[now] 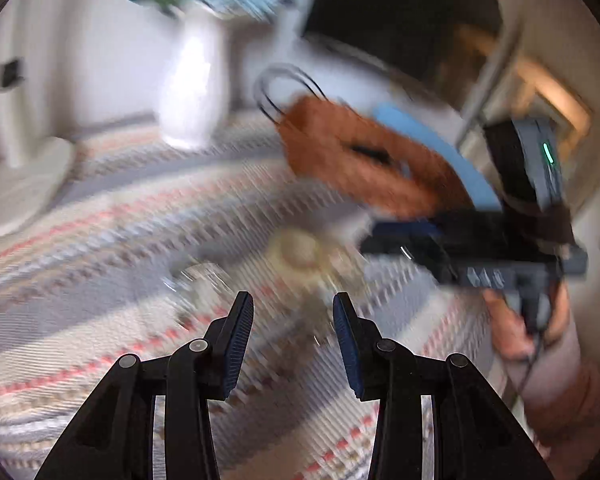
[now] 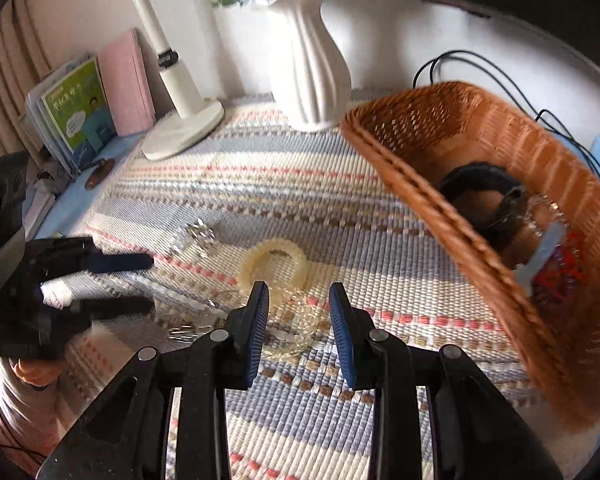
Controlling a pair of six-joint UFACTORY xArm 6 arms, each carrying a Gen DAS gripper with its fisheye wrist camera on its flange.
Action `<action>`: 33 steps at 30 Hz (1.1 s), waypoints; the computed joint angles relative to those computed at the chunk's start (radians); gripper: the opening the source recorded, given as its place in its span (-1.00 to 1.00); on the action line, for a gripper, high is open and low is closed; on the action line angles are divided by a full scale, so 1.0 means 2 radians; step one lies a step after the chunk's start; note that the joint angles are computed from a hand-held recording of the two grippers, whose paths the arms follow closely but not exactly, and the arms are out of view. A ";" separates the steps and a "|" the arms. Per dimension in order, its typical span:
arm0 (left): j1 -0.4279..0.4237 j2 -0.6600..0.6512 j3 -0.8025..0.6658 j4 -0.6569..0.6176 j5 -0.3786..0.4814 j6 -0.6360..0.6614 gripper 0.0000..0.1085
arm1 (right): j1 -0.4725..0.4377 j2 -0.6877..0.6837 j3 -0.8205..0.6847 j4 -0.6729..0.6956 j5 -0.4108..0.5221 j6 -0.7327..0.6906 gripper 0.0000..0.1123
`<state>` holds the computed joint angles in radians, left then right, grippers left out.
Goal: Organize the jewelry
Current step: 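Withdraw both open tools from the basket toward the tablecloth, then grasp the keys with the left tool while the right grasps the cream bead bracelet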
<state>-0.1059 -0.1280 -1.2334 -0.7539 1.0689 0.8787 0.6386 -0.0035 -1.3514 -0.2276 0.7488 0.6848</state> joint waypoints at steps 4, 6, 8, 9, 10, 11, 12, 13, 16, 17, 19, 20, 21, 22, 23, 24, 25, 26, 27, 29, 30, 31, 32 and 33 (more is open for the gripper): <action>-0.028 -0.015 0.030 0.072 -0.014 0.000 -0.22 | -0.002 0.003 0.019 0.014 -0.030 -0.013 -0.40; -0.034 -0.016 0.033 0.078 -0.017 -0.003 -0.22 | -0.001 0.005 0.022 0.015 -0.039 -0.016 -0.40; -0.035 -0.015 0.033 0.075 -0.019 -0.005 -0.22 | 0.003 0.008 0.019 0.005 -0.033 -0.013 -0.40; -0.034 -0.014 0.031 0.072 -0.017 -0.006 -0.22 | 0.004 0.010 0.016 0.000 -0.030 -0.011 -0.40; -0.033 -0.009 0.027 0.068 -0.014 -0.010 -0.22 | 0.005 0.013 0.014 -0.003 -0.028 -0.009 -0.40; -0.032 -0.003 0.021 0.062 -0.010 -0.015 -0.22 | 0.004 0.013 0.015 -0.001 -0.029 -0.009 -0.40; -0.030 -0.001 0.022 0.056 -0.008 -0.017 -0.22 | 0.004 0.015 0.013 0.001 -0.028 -0.010 -0.40; -0.028 0.003 0.017 0.052 -0.003 -0.021 -0.22 | 0.003 0.015 0.013 0.003 -0.025 -0.011 -0.40; -0.033 0.004 0.019 0.053 -0.016 -0.030 -0.22 | 0.004 0.024 0.003 0.001 -0.017 -0.010 -0.40; -0.037 0.003 0.021 0.058 -0.023 -0.032 -0.22 | 0.005 0.026 0.000 -0.005 -0.014 -0.008 -0.40; -0.049 -0.001 0.030 0.068 -0.045 -0.034 -0.22 | 0.009 0.031 -0.007 -0.017 -0.007 -0.004 -0.40; -0.055 0.000 0.030 0.071 -0.052 -0.034 -0.22 | 0.011 0.033 -0.009 -0.026 -0.003 -0.002 -0.40; -0.060 -0.003 0.035 0.075 -0.060 -0.035 -0.23 | 0.013 0.033 -0.010 -0.031 0.000 -0.001 -0.40; -0.064 -0.005 0.039 0.078 -0.067 -0.034 -0.29 | 0.016 0.036 -0.013 -0.038 0.004 0.000 -0.40; -0.068 -0.008 0.045 0.082 -0.076 -0.034 -0.56 | 0.020 0.038 -0.018 -0.048 0.010 0.000 -0.48; -0.071 -0.010 0.048 0.088 -0.082 -0.034 -0.67 | 0.021 0.039 -0.019 -0.053 0.013 0.001 -0.56; -0.075 -0.011 0.051 0.094 -0.090 -0.037 -0.67 | 0.024 0.041 -0.022 -0.060 0.018 0.003 -0.76; -0.076 -0.010 0.052 0.095 -0.095 -0.038 -0.67 | 0.025 0.042 -0.024 -0.065 0.021 0.004 -0.78; -0.075 -0.009 0.051 0.093 -0.096 -0.039 -0.67 | 0.025 0.041 -0.022 -0.066 0.020 0.004 -0.79; -0.070 -0.007 0.048 0.084 -0.093 -0.040 -0.67 | 0.022 0.038 -0.016 -0.060 0.011 0.002 -0.79; -0.063 -0.006 0.045 0.073 -0.084 -0.038 -0.67 | 0.020 0.036 -0.013 -0.057 0.008 0.002 -0.79; -0.055 -0.006 0.041 0.056 -0.074 -0.034 -0.67 | 0.017 0.033 -0.010 -0.052 0.003 0.002 -0.80; -0.048 -0.006 0.039 0.042 -0.066 -0.031 -0.67 | 0.016 0.031 -0.006 -0.050 -0.002 0.002 -0.80; -0.037 -0.004 0.033 0.019 -0.053 -0.025 -0.67 | 0.015 0.028 -0.002 -0.048 -0.007 0.004 -0.80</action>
<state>-0.1801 -0.1360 -1.1673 -0.7161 0.9621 0.8284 0.6681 0.0530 -1.3546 -0.3229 0.7357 0.6924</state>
